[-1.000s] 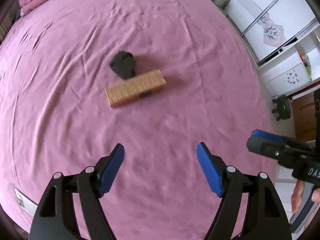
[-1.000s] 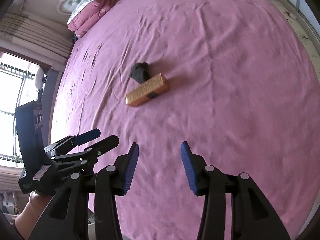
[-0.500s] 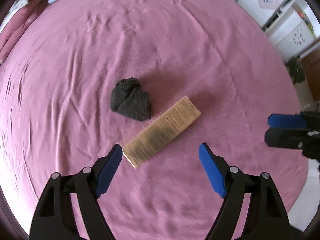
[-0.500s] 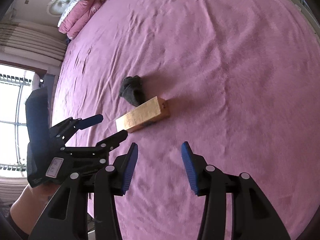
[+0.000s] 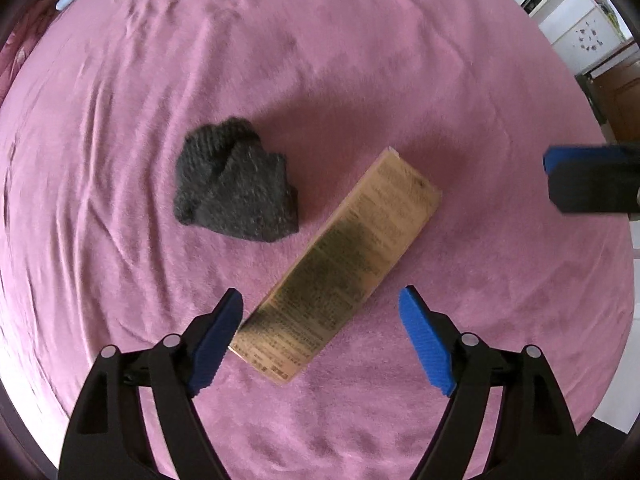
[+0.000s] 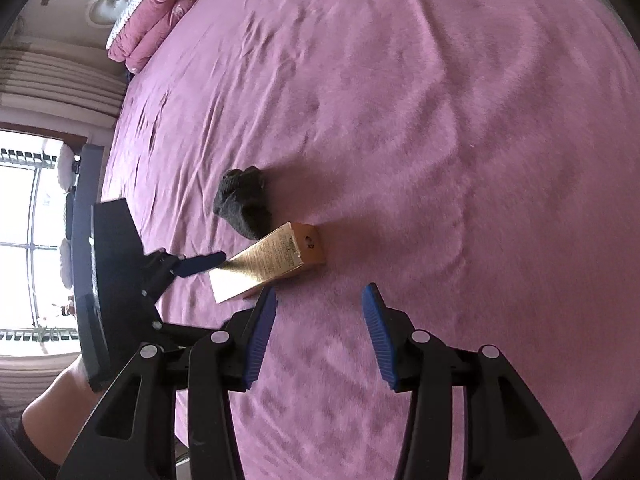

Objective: Collect trash
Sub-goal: 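Grasp the gold L'Oreal box with the left tool while the right tool grasps the grey sock, then carry the box and grey sock in both tools over the yellow bin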

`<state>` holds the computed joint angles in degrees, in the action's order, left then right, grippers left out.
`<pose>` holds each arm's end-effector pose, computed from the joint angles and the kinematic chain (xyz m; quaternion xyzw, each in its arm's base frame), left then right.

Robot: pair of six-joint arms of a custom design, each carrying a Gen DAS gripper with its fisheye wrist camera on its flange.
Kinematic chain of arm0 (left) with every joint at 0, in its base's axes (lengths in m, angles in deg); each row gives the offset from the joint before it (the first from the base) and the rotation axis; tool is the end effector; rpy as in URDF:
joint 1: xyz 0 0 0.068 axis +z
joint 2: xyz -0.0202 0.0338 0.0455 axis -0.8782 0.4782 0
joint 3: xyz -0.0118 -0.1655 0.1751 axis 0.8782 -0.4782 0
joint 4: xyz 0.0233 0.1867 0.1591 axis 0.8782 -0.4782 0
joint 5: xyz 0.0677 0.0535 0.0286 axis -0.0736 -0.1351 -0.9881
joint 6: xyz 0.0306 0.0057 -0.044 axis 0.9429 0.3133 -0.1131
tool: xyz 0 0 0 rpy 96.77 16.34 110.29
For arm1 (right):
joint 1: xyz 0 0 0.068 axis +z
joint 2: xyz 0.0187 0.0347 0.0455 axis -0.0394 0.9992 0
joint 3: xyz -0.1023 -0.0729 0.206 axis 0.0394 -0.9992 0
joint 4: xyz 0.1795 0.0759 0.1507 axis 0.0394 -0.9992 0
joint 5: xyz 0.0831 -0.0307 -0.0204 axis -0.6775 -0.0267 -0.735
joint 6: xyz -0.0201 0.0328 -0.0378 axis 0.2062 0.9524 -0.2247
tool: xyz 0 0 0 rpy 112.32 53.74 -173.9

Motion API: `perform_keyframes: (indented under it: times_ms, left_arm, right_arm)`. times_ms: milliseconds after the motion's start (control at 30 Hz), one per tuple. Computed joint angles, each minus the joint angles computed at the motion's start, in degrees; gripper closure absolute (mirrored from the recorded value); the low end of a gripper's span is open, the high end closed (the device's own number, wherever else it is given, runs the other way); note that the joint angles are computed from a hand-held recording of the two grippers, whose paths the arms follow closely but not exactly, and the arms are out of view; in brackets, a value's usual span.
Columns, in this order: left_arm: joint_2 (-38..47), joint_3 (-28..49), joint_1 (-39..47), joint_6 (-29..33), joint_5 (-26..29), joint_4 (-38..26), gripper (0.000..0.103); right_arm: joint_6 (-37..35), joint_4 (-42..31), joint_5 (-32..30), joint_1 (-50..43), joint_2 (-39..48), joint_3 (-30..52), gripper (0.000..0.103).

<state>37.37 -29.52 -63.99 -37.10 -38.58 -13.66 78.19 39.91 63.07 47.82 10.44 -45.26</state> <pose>0.2222 -0.0124 0.1362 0.3829 0.9231 -0.0321 0.0172 0.1494 0.1858 0.1763 0.1593 0.9472 0.2675 0.0772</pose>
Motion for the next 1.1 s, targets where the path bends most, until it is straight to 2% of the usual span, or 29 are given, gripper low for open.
perform_keyframes:
  times_ms: [67, 167, 333, 533, 767, 800, 867, 900, 1000, 1100]
  left_arm:
    - [0.62, -1.12, 0.81, -0.91, -0.37, 1.11, 0.050]
    - [0.68, -2.90, 3.56, -1.26, 0.78, 0.79, 0.061]
    - [-3.90, -6.72, 10.11, 1.50, 3.71, -0.11, 0.063]
    - [-2.44, -5.08, 22.29, 6.07, 7.64, -4.31, 0.063]
    - [0.11, -3.64, 35.36, 11.16, 8.22, -8.42, 0.063]
    - [0.31, -3.81, 37.29, 12.47, 7.81, -8.62, 0.063]
    - [1.21, -3.59, 39.68, 13.11, 7.46, -8.55, 0.063]
    - [1.39, -3.33, 40.81, 13.59, 7.44, -8.99, 0.063]
    - [4.75, -0.72, 42.46, 12.96, 7.69, -8.79, 0.063]
    - [2.24, -1.01, 41.69, 11.10, 7.18, -10.51, 0.063]
  right_arm:
    - [-1.98, 0.81, -0.86, -0.96, 2.46, 1.28, 0.058]
    - [-5.39, 1.25, -1.79, -2.18, 6.71, 4.53, 0.058]
    - [-10.42, 1.99, -3.57, -3.95, 15.32, 11.49, 0.058]
    - [-15.08, 2.62, -5.54, -4.82, 26.04, 20.76, 0.058]
    - [-16.52, 3.64, -8.41, -5.53, 39.15, 31.66, 0.058]
    - [-16.61, 3.14, -8.31, -5.40, 40.51, 33.02, 0.058]
    - [-16.92, 1.63, -7.84, -5.11, 42.97, 35.44, 0.068]
    - [-16.75, 1.99, -8.21, -5.09, 43.19, 35.35, 0.078]
    - [-15.79, 3.25, -7.39, -4.17, 40.77, 32.37, 0.083]
    - [-14.16, 4.04, -6.80, -2.77, 36.43, 27.44, 0.083]
